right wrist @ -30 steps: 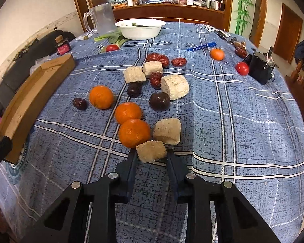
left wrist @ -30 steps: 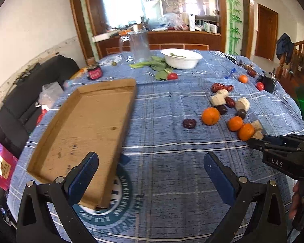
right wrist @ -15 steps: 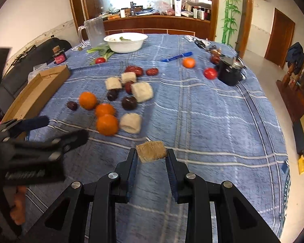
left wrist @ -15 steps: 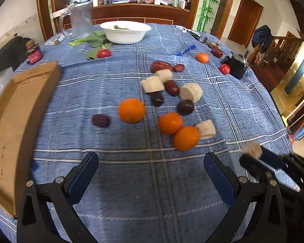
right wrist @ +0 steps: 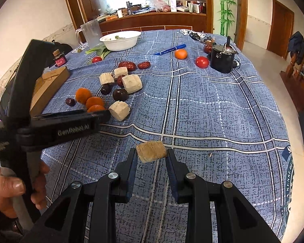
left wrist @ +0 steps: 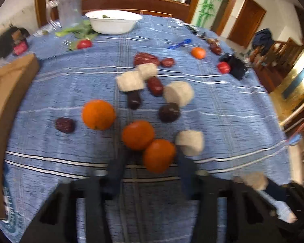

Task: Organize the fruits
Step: 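Grasp a white block with the right tool while the left tool grasps a tangerine, then carry the white block and tangerine with both tools over the cardboard tray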

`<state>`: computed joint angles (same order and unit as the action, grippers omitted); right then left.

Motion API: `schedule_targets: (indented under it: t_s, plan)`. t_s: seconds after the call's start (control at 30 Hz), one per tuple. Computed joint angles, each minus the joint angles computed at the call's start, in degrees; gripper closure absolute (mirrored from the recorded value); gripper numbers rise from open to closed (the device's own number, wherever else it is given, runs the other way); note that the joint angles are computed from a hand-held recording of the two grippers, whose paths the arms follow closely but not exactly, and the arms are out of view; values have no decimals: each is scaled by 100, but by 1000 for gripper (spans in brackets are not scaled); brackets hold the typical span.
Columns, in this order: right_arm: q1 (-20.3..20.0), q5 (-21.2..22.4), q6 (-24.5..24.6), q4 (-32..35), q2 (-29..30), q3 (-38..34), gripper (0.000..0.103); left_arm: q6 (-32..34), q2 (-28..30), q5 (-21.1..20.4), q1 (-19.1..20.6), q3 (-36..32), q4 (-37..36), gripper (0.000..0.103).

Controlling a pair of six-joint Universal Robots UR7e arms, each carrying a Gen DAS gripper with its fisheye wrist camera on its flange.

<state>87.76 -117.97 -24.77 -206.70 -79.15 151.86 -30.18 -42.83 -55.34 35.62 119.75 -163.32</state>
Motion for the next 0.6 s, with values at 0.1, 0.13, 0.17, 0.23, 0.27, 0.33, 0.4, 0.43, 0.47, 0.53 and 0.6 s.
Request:
schedule_targets:
  t_s: [0.1,0.13,0.17,0.23,0.27,0.33,0.4,0.43,0.47,0.53,0.6]
  plan:
    - [-28,73,-49,6,-52,37,72,-71,-74,-32,-33,47,80,75]
    - [-26,87,-80,-10,-68,52,72,-104,-126,-71,-26,94,75,75]
    - [-24,104,-104,-28,-84,66,72,-185,-219,-125,-14,170,88,75]
    - [-36,158,-129,-44,-122,93,72,-261,-316,-138,-25,270,93,75]
    - [-33,182,-129,-25,-141,94,72,-292,-408,-121,-46,362,87,75]
    - [-34,241,-144,-24,-160,106,72,-375,-574,-45,-106,519,115,75]
    - [-6,293,-147,-2,-154,96,72,-471,-767,39,-177,688,177,75]
    - [28,301,-147,-5,-126,84,72,-520,-855,76,-211,763,220,75]
    - [75,288,-147,-19,-81,68,72,-540,-957,92,-241,849,243,75]
    - [198,190,-153,-80,49,26,72,-535,-1128,121,-282,999,227,75]
    - [367,35,-91,-150,212,-23,72,-471,-1274,138,-294,1119,133,75]
